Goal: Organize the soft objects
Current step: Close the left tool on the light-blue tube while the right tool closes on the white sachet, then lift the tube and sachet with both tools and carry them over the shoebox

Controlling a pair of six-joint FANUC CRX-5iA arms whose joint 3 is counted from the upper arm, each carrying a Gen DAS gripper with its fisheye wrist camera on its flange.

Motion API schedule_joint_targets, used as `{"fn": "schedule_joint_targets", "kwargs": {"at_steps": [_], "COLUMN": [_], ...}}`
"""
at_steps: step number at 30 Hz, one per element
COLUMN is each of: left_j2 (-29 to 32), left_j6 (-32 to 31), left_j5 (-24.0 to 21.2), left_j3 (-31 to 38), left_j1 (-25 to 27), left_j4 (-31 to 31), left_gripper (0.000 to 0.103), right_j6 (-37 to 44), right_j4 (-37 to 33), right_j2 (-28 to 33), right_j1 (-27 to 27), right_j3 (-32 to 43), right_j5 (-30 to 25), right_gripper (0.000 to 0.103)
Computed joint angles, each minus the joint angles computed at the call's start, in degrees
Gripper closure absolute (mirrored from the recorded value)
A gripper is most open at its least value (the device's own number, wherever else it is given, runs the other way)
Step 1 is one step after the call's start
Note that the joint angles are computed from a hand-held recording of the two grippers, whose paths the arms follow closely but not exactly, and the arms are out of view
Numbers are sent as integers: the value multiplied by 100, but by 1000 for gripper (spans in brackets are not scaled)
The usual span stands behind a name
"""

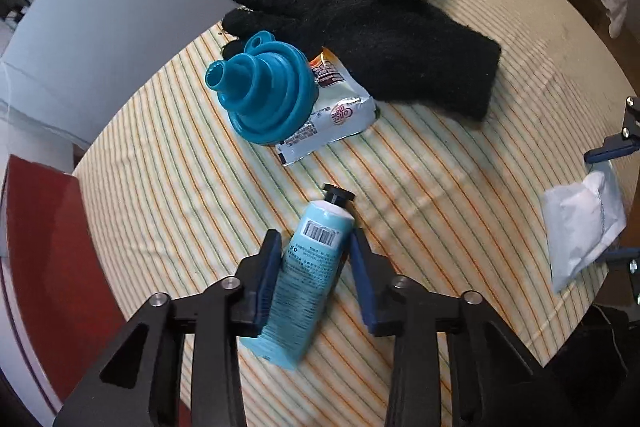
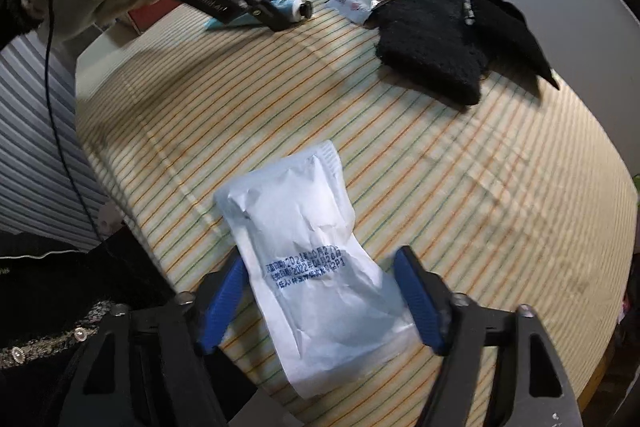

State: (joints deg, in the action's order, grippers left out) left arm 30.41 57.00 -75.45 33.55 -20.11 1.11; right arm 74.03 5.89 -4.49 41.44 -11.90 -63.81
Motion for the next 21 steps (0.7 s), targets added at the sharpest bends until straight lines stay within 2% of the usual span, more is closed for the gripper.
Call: {"fn": "schedule_joint_targets", "kwargs": {"at_steps": [2,3,6,11,21], "left_j2": [-126,-358,-574,-903,-1113], "left_j6": [106,128,156,106,-60], "left_j5": [167,307,587,791,979], "left_j3": [-229,-582,-963,-1432,-1653], "left_j1": [35,98,178,296,453], "left_j4": [133,201,363,531,891], "left_gripper": [72,73,74,76,77], "right_j6": [-106,-139,-315,-692,-1092], "right_j4": [10,-76,-28,166,334], "right_j2": [15,0,-80,-245,-348], "right_j1": [19,-24,-6,46,7], "right_j3": [26,56,-9,-110,-208], "right_j5": [10,3,58,170,399], "right_gripper": [55,57,64,78,80]}}
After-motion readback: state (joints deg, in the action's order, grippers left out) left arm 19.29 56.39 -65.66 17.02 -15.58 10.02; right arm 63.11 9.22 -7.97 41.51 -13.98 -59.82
